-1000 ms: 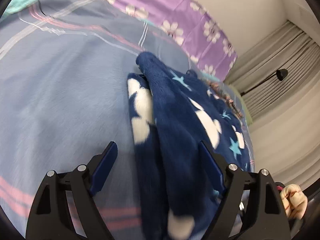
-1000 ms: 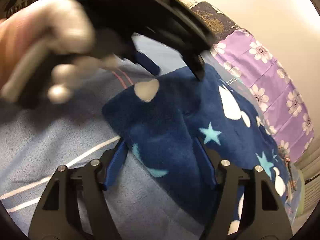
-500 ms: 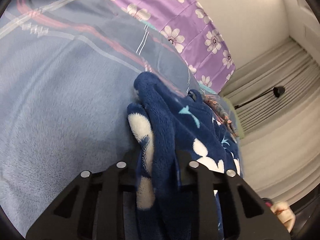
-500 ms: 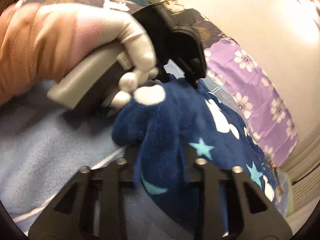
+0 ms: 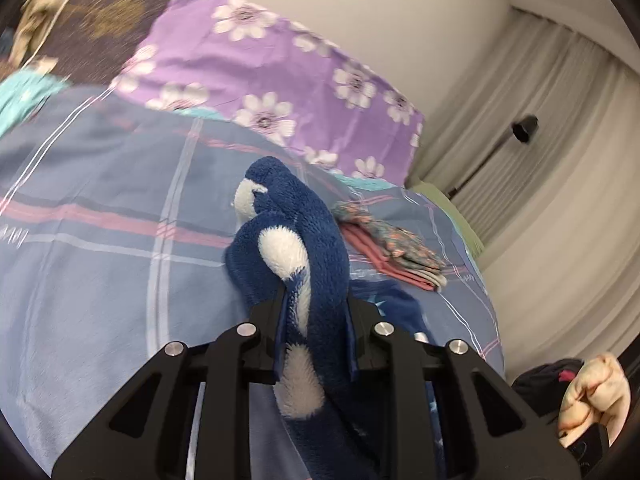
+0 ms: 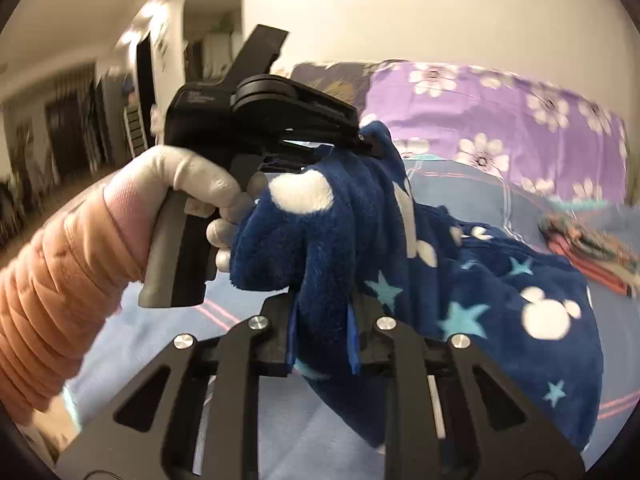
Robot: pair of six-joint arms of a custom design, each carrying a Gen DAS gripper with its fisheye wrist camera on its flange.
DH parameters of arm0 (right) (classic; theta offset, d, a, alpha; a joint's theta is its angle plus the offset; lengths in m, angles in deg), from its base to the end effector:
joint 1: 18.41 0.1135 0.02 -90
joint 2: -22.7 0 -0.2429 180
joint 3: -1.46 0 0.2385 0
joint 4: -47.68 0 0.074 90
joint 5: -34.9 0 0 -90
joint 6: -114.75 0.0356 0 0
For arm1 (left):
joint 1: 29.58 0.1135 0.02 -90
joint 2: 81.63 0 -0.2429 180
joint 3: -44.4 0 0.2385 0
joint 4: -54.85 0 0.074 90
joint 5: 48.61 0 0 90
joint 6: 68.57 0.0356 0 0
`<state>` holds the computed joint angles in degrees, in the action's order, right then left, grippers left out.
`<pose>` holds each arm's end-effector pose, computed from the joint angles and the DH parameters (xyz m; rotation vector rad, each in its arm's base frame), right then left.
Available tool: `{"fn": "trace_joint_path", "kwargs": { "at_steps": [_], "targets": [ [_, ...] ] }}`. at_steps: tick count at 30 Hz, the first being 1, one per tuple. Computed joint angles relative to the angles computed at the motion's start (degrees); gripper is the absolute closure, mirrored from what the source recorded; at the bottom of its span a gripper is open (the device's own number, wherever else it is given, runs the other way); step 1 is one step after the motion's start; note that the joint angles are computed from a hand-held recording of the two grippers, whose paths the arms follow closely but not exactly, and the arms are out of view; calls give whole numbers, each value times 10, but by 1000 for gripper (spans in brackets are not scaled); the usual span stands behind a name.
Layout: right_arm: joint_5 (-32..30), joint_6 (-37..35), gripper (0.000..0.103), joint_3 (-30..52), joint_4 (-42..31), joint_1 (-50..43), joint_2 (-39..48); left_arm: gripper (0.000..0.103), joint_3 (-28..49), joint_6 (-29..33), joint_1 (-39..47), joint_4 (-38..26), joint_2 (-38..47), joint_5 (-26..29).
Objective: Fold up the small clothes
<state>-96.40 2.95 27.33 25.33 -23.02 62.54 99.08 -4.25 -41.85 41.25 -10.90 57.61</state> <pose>0.1475 0.0117 0.1519 -0.6876 1.9533 0.5112 0.2549 -0.0656 0.2233 -0.0736 2.1405 -0.6912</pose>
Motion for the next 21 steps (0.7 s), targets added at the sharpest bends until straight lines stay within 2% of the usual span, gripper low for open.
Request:
{"fn": "trace_joint_path", "kwargs": {
  "at_steps": [2, 4, 5, 8, 9, 11, 13, 15, 18, 21],
  "targets": [
    [-97, -47, 85, 40, -40, -107, 57, 80, 56, -2, -55, -27, 31, -45],
    [-172, -108, 85, 96, -82, -198, 155, 80, 114, -9, -99, -50, 74, -78],
    [-202, -148, 86, 126, -122, -237, 202, 80, 155, -17, -126, -64, 108, -93],
    [-268, -330, 86, 252, -312, -351, 393, 80, 222, -27, -190, -83, 175, -132],
    [-273, -367, 86, 281, -349, -368, 434, 81, 253, -25, -214, -93, 205, -150],
    [-281, -484, 87, 362, -471, -423, 550, 80, 327, -20, -259, -116, 280, -180],
    [-275, -548, 87, 432, -547, -459, 644, 80, 390, -18, -290, -139, 341, -201],
    [-267, -578, 87, 487, -593, -483, 717, 80, 478, -14, -318, -175, 425, -214],
    [-252, -604, 88, 580, -664, -515, 830, 80, 591, -12, -337, -226, 531, -207],
    [-232, -602, 88, 669, -720, -534, 930, 79, 683, -18, -344, -269, 613, -193]
  ]
}}
